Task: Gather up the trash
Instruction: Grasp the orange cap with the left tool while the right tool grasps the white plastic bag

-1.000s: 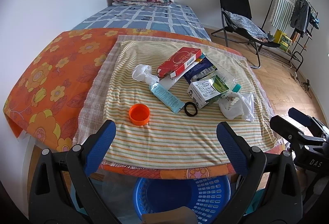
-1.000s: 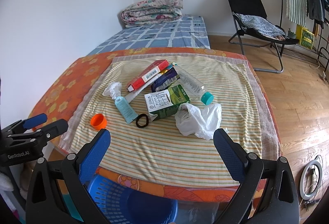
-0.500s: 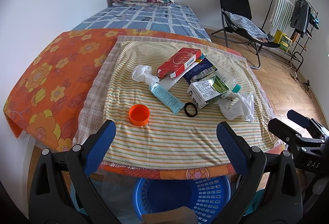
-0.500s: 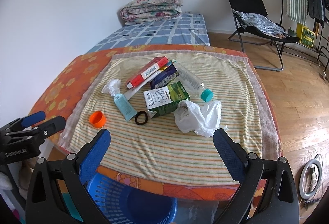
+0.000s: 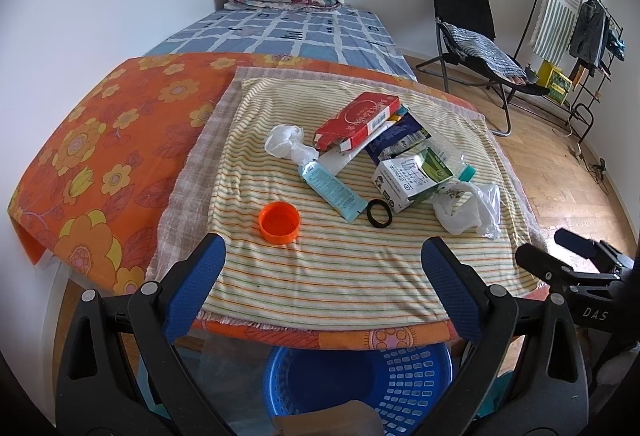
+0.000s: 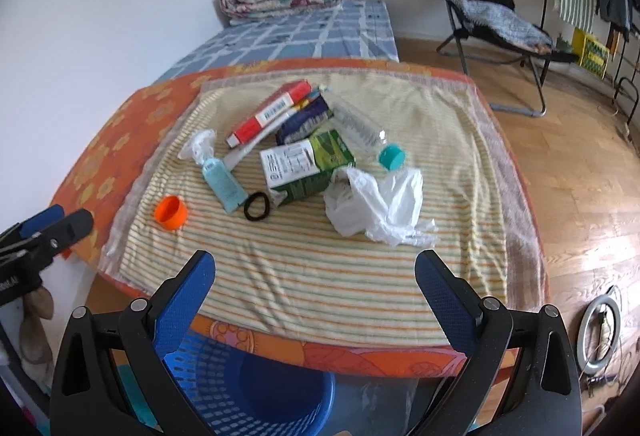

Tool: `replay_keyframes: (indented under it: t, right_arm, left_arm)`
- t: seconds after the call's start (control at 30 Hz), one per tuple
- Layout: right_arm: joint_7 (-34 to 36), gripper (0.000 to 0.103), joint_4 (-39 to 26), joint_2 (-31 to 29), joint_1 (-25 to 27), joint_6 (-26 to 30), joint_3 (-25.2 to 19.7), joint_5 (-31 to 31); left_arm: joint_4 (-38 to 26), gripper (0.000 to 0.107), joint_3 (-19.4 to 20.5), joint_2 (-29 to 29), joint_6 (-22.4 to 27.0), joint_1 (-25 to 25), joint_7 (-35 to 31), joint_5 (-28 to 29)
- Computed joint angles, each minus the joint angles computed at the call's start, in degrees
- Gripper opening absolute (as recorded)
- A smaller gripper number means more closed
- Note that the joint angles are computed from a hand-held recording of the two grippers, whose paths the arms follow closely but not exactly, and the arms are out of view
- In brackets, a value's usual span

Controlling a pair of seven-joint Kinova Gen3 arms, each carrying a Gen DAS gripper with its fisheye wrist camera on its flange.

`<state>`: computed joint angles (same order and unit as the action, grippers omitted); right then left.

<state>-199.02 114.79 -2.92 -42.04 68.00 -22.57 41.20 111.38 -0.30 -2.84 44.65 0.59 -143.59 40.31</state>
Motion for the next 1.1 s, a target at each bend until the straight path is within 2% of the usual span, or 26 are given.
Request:
replay_keyframes:
  t: [0.23, 0.5, 0.63, 0.7, 0.83, 0.93, 1.03, 1.1]
  right_arm:
    - [-3.5, 0.100, 4.9, -2.4, 0.2, -0.7, -1.2, 2.4]
    - [3.8, 0.100, 7.0, -5.9, 3.6, -5.8, -0.6, 2.4]
    - [9.2, 0.100, 5.3, -4.9, 6.0, -3.8, -0.9, 3.4]
    - [11.8, 0.100, 5.0, -4.5, 6.8, -3.5, -0.2, 5.0]
    - [15.0, 0.100, 5.3, -4.7, 8.6, -4.5, 1.5, 6.1]
    - [17.5, 0.100, 6.1, -5.9, 10.9, -7.9, 3.0, 4.6]
    - [22.3, 0.100, 7.1, -7.2, 13.4, -14.1, 5.9, 0.4]
    - [24.6, 0.100, 7.4, -6.4, 15.1, -16.3, 6.5, -1.9]
  left_arm:
    - [0.8, 0.100, -0.4, 0.3, -2.6, -0.5, -0.9, 1.0]
    - [0.2, 0.100, 0.4, 2.5, -5.3, -1.1, 2.4, -3.0]
    - [-3.5, 0.100, 0.7, 7.3, -0.5, -2.7, 8.0, -5.1]
    - [-4.2, 0.098, 1.4, 8.6, -1.1, -2.8, 10.5, -6.1]
    - [-4.2, 0.098, 3.8, 9.7, -4.6, -2.5, 9.9, -6.7]
    - [-5.0, 0.098, 5.2, 11.7, -6.4, -0.7, 11.2, -9.8]
    - [-8.1, 0.096, 5.9, 15.9, -3.3, 1.0, 16.0, -14.6]
    - [-9.9, 0.087, 6.3, 18.0, -2.3, 2.1, 18.9, -17.3]
